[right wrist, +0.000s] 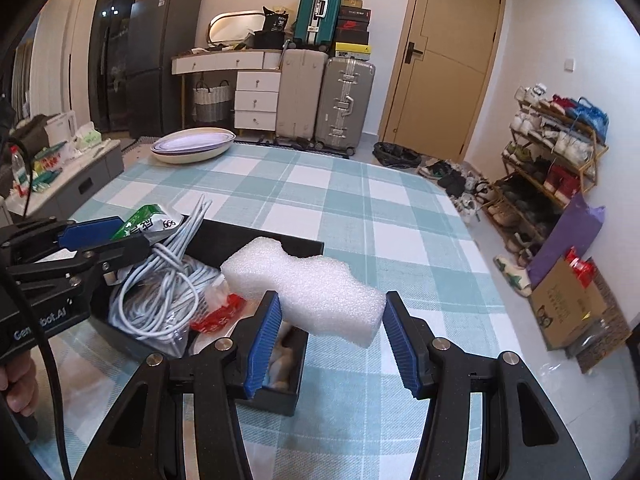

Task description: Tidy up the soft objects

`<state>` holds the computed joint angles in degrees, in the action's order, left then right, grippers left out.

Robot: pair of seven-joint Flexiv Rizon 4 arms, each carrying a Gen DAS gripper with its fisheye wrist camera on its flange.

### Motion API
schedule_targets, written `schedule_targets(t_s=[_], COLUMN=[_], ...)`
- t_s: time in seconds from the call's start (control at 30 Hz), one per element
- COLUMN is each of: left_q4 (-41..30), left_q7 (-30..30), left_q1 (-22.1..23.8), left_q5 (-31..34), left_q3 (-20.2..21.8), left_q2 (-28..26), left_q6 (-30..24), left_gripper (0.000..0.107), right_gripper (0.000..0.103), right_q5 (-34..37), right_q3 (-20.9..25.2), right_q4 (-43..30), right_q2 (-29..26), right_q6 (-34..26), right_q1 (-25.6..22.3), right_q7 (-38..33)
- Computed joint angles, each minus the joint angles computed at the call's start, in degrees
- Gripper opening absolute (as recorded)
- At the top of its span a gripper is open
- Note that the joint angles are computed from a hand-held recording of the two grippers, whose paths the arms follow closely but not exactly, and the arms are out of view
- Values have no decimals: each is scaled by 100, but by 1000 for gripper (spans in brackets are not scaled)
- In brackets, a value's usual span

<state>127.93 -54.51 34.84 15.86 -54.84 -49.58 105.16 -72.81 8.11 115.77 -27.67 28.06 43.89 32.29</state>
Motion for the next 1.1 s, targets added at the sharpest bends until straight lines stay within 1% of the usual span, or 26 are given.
schedule_targets(t_s=[0.13, 0.27, 0.33, 0.4, 0.47, 0.53, 0.57, 0.6, 0.63, 0.7, 0.73, 0.77, 0.8, 0.83, 0.87, 0.9, 0.97, 1.1], left_q4=[-44, -60, -54, -49, -45, -16, 12, 47, 75, 136, 169, 208, 255, 315, 362, 402, 470, 598], left_q7=[30, 67, 84, 90, 96, 115, 109, 105, 106, 123, 131, 145, 140, 111, 79, 39, -32, -152], left_q1=[-105, -106, -111, -103, -92, -58, -73, -84, -67, 64, 106, 152, 181, 210, 263, 324, 505, 712], left_q5=[20, 4, -10, -30, -51, -68, -75, -55, -19, 45, 68, 108, 146, 204, 291, 402, 608, 919], left_q3=[69, 48, 53, 37, 28, 1, 34, 77, 81, -6, -27, -43, -35, -14, -15, -23, -91, -73], left_q2=[-17, -59, -62, -66, -62, -43, -2, 26, 28, 10, 17, 16, 37, 40, 13, -38, -84, -108], left_q6=[31, -51, -47, -71, -93, -139, -90, -6, 39, -4, 13, 62, 149, 318, 472, 636, 711, 984], left_gripper=[36, 36, 36, 37, 39, 44, 51, 56, 57, 60, 61, 66, 80, 88, 99, 102, 103, 103], right_gripper=[53, 53, 53, 54, 56, 61, 65, 68, 70, 78, 80, 85, 88, 90, 95, 99, 102, 102], right_q5=[203, 195, 135, -51, -129, -391, -504, -585, -730, -943, -1014, -1089, -1222, -1302, -1364, -1430, -1666, -2097], right_q3=[-55, -113, -135, -144, -154, -171, -170, -164, -167, -147, -127, -96, -83, -57, -27, 0, 32, 111], right_q4=[-292, -441, -439, -336, -298, -163, -88, -45, 16, 117, 147, 194, 237, 260, 290, 321, 401, 540], right_q2=[-227, -377, -391, -335, -316, -239, -193, -167, -129, -58, -33, 8, 36, 55, 80, 102, 153, 237], right_q6=[-310, -260, -128, 271, 333, 624, 731, 795, 858, 867, 823, 769, 756, 742, 721, 708, 708, 685], right_q1=[96, 142, 128, 22, 34, -33, -65, -83, -97, -103, -91, -68, -67, -70, -70, -70, -83, -126], right_q7=[-446, -644, -633, -517, -562, -389, -267, -184, -58, 151, 231, 320, 410, 459, 517, 605, 905, 1435])
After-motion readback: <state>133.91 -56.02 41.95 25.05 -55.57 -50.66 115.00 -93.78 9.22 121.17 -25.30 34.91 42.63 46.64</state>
